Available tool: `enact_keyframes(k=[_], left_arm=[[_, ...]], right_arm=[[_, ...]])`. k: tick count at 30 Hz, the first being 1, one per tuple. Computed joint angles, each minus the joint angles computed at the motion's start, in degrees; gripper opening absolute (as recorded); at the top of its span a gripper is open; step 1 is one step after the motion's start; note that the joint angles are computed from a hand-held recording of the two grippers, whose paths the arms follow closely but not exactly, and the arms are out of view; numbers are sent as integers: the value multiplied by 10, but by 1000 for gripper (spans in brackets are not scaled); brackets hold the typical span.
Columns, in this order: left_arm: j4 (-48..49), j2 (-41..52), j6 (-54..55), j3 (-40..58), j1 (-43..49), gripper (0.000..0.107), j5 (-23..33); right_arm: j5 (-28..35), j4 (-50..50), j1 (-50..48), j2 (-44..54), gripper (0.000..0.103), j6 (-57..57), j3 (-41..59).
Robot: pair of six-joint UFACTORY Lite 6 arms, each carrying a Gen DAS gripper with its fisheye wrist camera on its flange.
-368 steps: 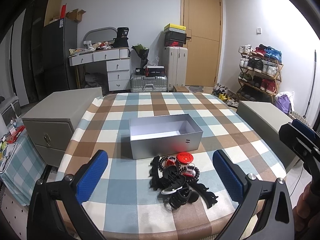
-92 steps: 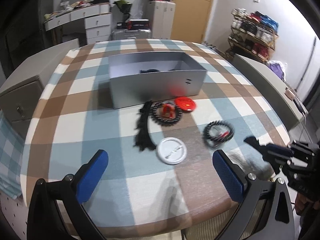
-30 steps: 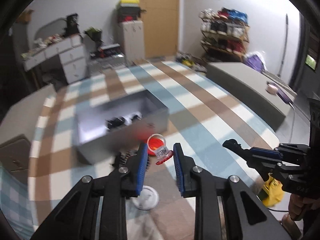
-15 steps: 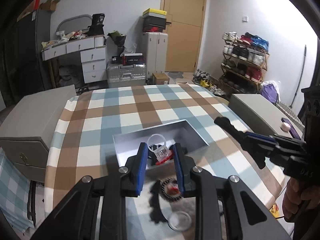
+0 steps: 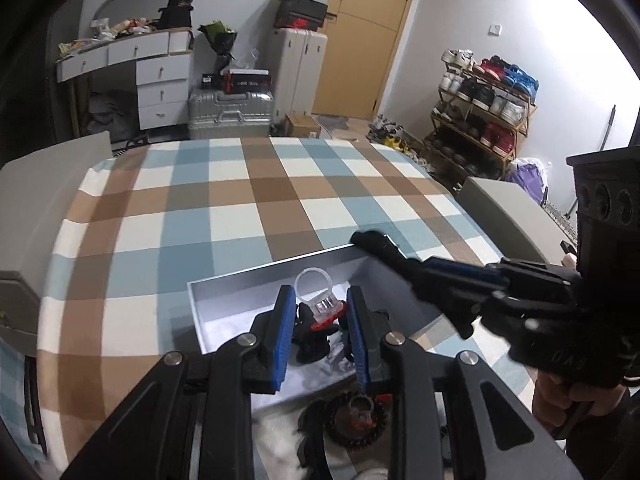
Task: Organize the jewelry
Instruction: 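Carry the hair tie into the silver box and open the left tool, then raise the left tool out of the silver box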
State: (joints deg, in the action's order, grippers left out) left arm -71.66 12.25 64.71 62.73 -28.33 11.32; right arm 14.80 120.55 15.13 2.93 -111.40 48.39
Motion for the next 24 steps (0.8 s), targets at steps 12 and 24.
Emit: enact_keyframes(k=[12, 24], left_arm=[[8, 51, -16, 41, 11, 21, 44], [-13, 36, -7, 31, 25, 56, 63]], right_arm=[[4, -44, -20, 88, 18, 21, 46], [68, 89, -47, 40, 25, -89, -6]])
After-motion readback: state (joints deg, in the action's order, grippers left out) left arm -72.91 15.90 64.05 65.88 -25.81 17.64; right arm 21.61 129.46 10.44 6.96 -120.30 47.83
